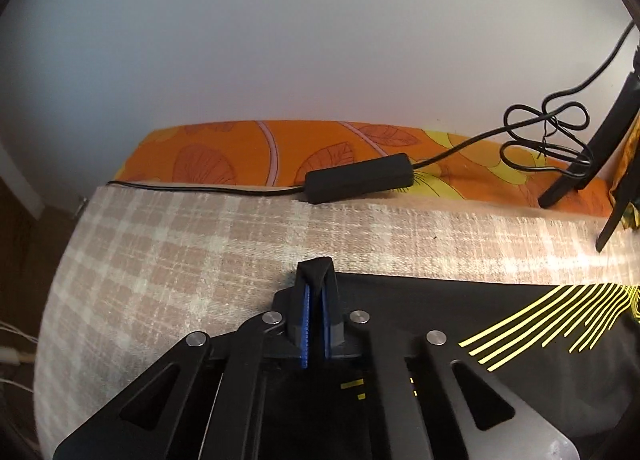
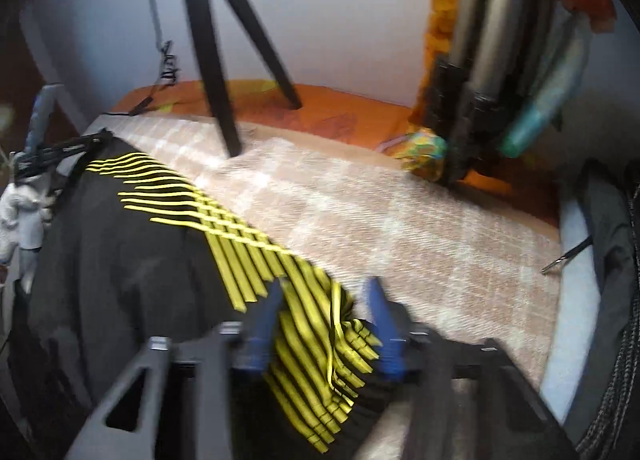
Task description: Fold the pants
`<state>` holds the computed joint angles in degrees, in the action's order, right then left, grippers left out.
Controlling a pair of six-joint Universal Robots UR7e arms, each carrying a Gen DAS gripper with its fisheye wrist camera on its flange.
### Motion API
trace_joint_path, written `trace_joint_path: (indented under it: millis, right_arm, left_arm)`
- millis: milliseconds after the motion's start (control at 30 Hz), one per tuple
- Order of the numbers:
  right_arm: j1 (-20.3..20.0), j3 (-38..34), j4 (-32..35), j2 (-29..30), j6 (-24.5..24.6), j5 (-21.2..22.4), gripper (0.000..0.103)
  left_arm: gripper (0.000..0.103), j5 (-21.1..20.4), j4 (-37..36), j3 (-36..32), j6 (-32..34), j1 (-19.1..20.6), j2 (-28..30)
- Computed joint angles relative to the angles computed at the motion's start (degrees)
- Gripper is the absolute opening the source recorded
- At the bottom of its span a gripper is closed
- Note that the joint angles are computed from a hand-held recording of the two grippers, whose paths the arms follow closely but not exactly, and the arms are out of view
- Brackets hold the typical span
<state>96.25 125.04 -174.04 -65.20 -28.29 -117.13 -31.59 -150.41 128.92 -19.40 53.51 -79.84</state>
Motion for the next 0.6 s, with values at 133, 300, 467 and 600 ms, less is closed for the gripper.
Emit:
trace_joint_path:
  millis: [133, 300, 467, 600]
  right_arm:
    - [1.26, 0.03, -0.23, 0.08, 0.51, -0.66, 0.005]
    - [2.18, 1.37, 1.91, -4.54, 2.26, 2.60, 0.001]
    - [3.99, 1.91, 4.27, -7.84, 1.59, 2.79, 0.001]
    - [6.76, 2.67, 6.35, -10.14, 2.02, 2.16, 0.001]
  left_arm:
    - [0.002, -1.86, 1.64, 0.85, -3.26, -1.43, -2.19]
    - [0.002, -2.34, 4.35, 2.78, -4.67, -3.91, -8.75]
    - [0.002, -1.66, 11.16, 4.50, -7.93, -7.93, -16.65]
    - [0.002, -0.46, 19.48, 6.22, -13.23, -12.44, -23.22]
